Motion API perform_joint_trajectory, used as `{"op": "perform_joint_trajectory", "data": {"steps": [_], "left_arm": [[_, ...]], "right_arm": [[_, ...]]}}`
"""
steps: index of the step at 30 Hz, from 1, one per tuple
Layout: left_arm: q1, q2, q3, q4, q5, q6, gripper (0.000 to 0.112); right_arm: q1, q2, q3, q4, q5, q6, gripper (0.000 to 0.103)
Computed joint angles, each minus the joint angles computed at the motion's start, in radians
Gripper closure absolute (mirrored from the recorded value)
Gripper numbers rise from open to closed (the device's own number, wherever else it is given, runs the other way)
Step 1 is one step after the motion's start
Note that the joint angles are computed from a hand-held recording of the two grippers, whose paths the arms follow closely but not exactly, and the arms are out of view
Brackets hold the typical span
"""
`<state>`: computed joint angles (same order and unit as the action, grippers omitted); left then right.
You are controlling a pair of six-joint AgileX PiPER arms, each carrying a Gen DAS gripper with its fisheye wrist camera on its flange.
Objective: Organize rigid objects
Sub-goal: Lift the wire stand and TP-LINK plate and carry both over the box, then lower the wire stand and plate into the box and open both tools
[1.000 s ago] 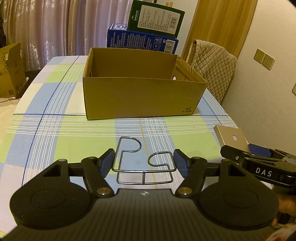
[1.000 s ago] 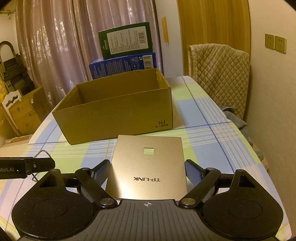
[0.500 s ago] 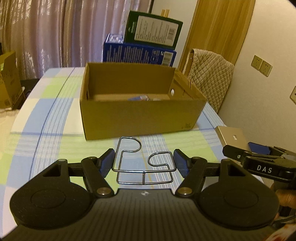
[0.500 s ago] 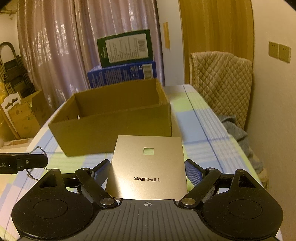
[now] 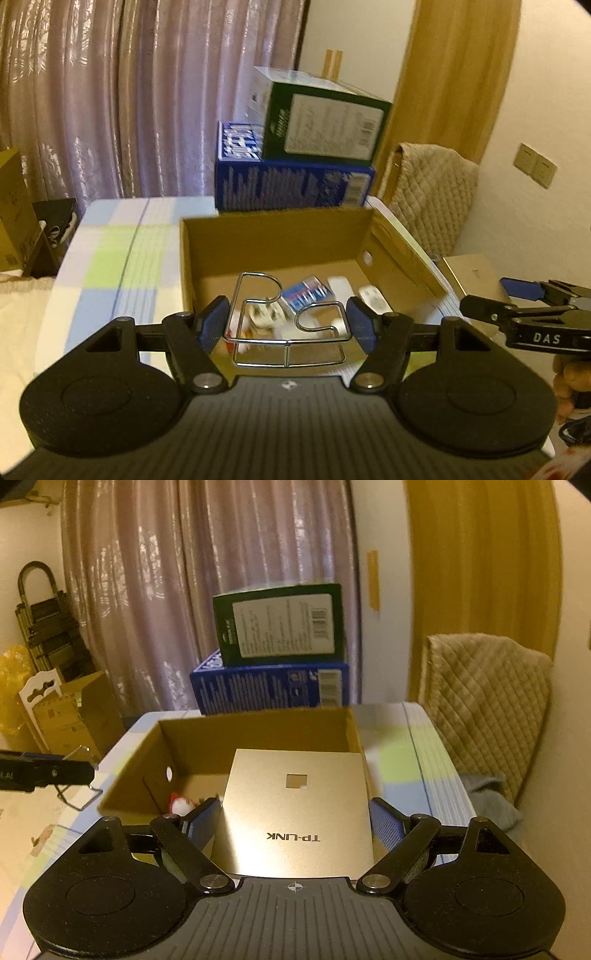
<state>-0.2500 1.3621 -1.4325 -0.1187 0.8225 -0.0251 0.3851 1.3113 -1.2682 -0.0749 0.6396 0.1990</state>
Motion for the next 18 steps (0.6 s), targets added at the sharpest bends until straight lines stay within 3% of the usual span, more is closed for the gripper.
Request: {"op": "perform_joint_trajectory", "data": {"steps": [8,18], "left_arm": [[0.011,0.195,-0.181,0.008,0.036,0.024,0.047],[0.006,0.286,-0.194,0.015,0.023,0.042,0.047]], "right_arm": [[-0.055,0.231,-0.234,0.114,0.060,-0.117,0.020],[-0.078,0.352,-0.317,0.142,0.087,-0.154,0.020]]}}
